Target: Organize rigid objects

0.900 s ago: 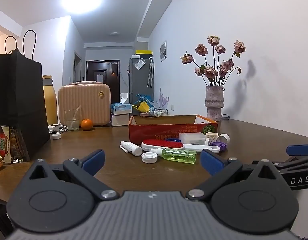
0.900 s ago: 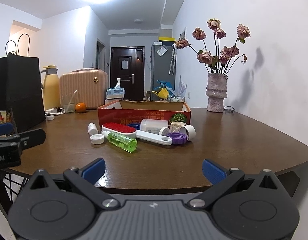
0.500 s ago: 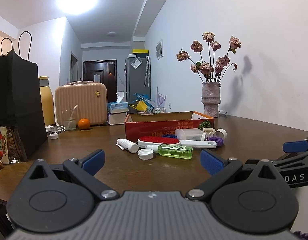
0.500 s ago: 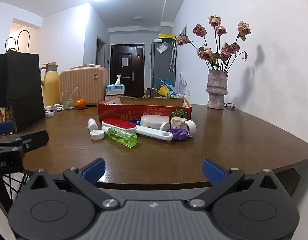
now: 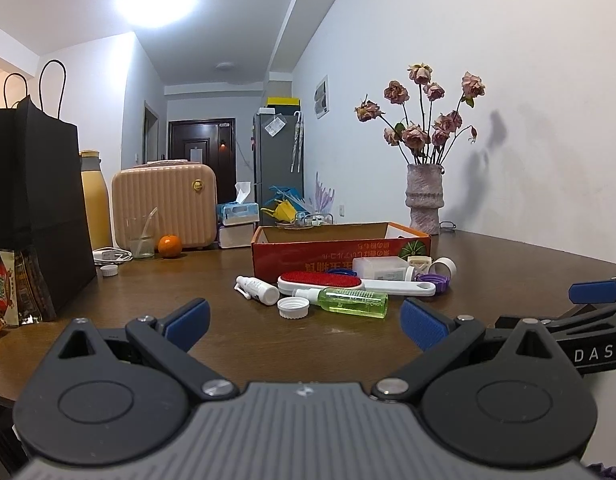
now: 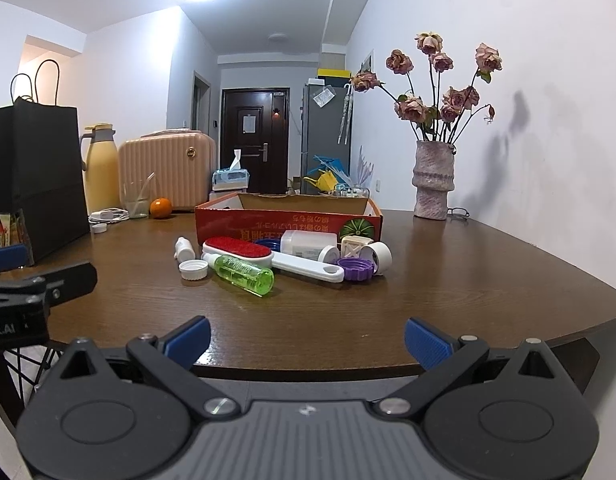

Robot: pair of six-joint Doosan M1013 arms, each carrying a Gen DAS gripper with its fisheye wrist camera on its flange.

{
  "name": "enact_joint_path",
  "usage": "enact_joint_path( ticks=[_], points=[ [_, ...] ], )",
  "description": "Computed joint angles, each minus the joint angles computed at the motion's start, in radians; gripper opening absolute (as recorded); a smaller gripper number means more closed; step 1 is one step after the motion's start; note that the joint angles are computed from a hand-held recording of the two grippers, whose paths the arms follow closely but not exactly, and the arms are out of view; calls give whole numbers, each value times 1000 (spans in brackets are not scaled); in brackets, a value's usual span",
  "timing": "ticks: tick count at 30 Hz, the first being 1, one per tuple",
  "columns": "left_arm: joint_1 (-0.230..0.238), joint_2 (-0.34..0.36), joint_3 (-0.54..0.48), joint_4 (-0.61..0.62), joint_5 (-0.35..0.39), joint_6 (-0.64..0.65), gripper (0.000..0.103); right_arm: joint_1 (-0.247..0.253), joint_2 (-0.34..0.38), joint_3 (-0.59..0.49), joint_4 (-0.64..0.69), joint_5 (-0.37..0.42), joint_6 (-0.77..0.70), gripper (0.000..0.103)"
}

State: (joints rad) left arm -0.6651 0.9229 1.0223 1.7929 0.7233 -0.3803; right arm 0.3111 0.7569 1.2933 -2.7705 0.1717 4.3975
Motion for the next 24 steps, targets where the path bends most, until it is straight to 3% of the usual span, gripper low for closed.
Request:
enact_joint_path(
  ticks=[24],
  points=[
    [1,4,1,59,20,-47,103,-2,-1,-1,-15,-3,19,103]
  ],
)
